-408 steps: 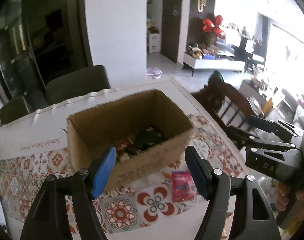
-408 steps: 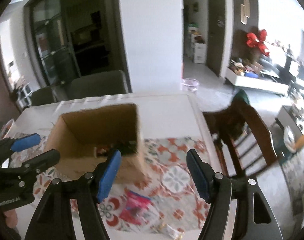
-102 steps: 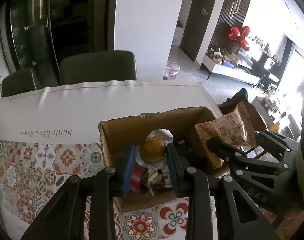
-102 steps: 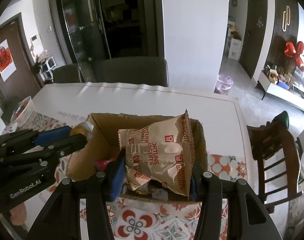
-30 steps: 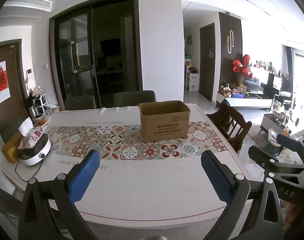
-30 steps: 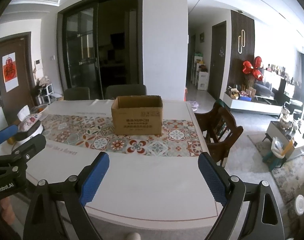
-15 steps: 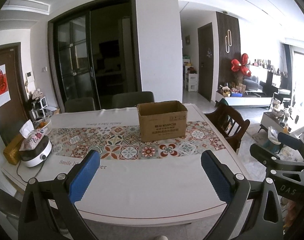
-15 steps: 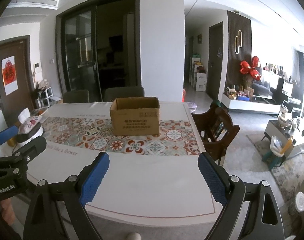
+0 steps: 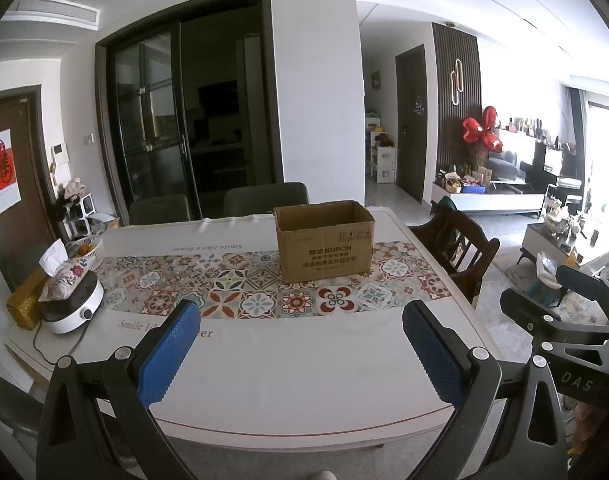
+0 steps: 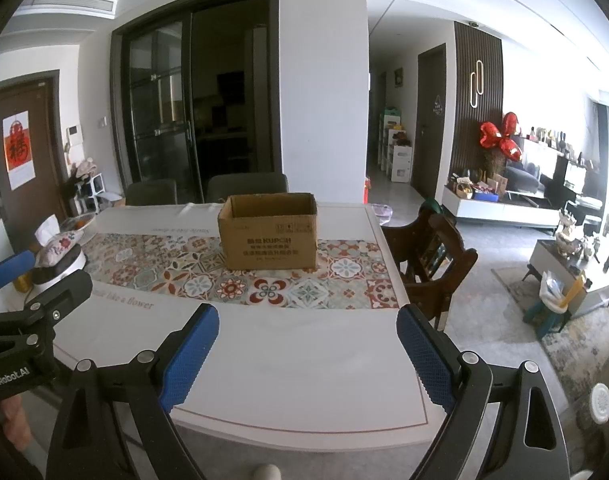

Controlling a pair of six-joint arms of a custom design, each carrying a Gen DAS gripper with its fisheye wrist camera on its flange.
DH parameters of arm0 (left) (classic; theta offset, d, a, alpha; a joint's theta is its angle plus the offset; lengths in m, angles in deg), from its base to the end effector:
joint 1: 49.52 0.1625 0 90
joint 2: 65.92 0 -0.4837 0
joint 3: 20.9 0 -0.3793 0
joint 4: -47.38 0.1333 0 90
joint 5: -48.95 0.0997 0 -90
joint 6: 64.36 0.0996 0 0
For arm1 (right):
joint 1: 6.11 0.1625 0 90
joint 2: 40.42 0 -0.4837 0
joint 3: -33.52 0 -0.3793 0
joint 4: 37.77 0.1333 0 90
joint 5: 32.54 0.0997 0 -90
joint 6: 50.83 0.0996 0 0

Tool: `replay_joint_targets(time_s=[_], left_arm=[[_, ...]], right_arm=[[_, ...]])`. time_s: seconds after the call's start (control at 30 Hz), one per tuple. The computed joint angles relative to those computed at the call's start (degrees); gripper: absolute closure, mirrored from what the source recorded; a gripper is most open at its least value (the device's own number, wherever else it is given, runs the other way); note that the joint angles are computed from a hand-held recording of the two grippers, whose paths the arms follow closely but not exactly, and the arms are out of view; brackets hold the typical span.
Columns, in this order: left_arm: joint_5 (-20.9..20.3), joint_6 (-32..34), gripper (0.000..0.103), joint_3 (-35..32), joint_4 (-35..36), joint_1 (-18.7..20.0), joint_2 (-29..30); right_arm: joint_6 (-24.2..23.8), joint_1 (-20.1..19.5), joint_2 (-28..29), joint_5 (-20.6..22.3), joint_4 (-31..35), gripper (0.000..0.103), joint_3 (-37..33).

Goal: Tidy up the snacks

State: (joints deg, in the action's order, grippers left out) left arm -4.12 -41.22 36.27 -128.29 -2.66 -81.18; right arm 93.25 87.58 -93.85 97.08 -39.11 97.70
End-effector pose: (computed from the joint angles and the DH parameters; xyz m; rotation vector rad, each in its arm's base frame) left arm -0.4581 -0.7713 0.0479 1.0530 2.2074 -1.0992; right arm 0.1160 -0.7142 0.3693 0.0927 -1.8808 1.2870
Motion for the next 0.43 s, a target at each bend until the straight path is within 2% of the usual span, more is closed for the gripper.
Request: replay_joint_targets(time_s=[0.43], left_arm=[[-0.32, -0.16, 0.000, 0.50, -0.27, 0.19, -0.34]], right_arm=[[-0.53, -0.04, -0.83, -0.31, -0.45, 0.012, 1.21]])
